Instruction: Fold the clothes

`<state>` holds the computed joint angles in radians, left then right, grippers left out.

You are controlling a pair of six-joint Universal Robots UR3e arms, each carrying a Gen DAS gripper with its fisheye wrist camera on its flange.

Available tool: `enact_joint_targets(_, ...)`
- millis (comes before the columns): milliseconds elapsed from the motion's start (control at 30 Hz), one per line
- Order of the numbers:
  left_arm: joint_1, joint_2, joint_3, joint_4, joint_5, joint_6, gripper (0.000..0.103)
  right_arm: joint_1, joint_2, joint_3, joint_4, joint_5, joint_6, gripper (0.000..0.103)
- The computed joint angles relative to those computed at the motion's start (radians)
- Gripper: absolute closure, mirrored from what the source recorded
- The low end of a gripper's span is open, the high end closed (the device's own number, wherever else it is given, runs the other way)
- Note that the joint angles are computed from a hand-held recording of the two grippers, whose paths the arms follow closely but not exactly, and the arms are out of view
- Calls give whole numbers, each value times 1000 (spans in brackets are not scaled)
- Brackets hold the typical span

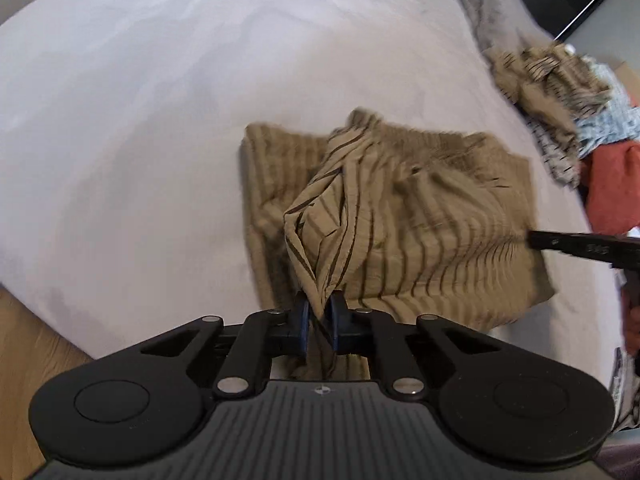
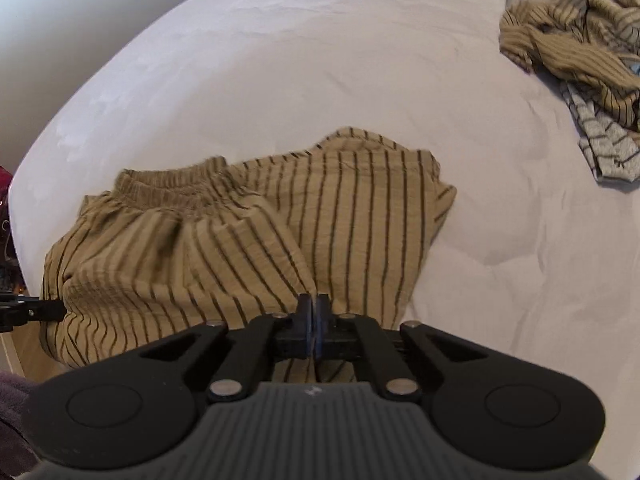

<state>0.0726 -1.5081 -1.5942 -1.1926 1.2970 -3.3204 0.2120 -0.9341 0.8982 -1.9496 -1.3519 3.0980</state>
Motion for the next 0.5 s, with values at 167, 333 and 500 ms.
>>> enact_joint_targets(167, 26, 17, -45, 47, -36, -8, 80, 23, 20, 5, -14, -42, -5, 96)
enact_joint_targets(333, 57, 124, -103, 53, -64, -6, 48, -5, -74, 111, -76, -6, -2, 65)
enact_joint_targets(500, 68, 226, -154, 28, -86, 49, 48, -44, -200, 238, -100, 54, -85, 64)
